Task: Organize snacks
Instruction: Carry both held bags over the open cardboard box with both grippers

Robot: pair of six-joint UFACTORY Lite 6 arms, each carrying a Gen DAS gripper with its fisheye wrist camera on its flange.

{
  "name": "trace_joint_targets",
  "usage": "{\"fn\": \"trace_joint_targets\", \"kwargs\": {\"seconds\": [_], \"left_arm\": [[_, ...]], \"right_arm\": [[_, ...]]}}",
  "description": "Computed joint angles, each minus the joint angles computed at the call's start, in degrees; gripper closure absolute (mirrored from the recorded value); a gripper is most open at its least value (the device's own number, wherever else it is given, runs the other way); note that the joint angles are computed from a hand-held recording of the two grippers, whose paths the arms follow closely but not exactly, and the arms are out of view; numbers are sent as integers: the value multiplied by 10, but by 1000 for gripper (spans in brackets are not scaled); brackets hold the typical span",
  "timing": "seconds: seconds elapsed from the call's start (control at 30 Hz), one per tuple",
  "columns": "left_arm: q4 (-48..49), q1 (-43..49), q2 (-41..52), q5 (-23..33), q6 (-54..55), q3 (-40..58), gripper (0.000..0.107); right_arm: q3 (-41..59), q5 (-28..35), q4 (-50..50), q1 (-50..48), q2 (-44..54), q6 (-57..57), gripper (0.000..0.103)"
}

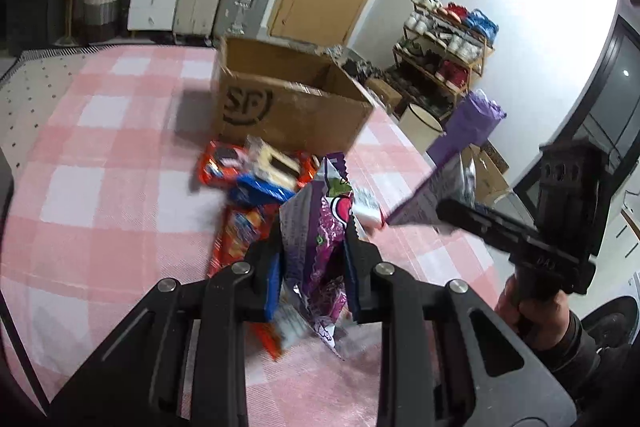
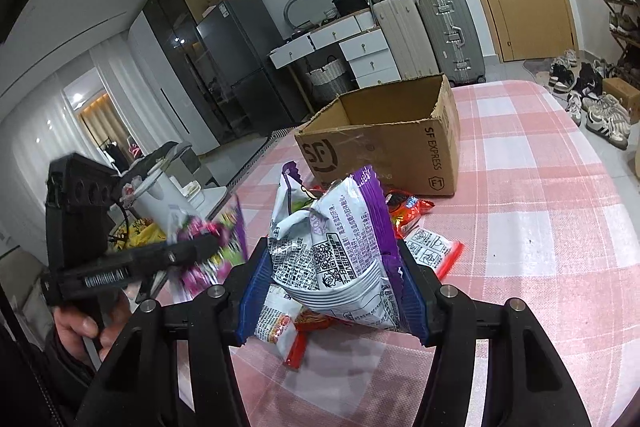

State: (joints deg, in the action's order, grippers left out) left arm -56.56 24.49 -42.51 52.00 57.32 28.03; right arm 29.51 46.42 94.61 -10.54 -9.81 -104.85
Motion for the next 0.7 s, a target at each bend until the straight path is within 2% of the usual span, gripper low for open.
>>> {"fn": "trace_joint_targets", "kwargs": {"seconds": [0.13,0.27,0.53,0.7], "left_arm": [[-6,58,28,32,26,50,85],[-3,73,50,42,23,104,85],[13,13,104,12,-27,203,85],[15,-18,161,-6,-49,262,85]], "right_arm": [[5,-6,-2,5,1,5,44],[14,-13,-2,16,-2,11,44],[72,-37,-2,49,6,31,44],[118,-46,8,68,55,39,44]]}}
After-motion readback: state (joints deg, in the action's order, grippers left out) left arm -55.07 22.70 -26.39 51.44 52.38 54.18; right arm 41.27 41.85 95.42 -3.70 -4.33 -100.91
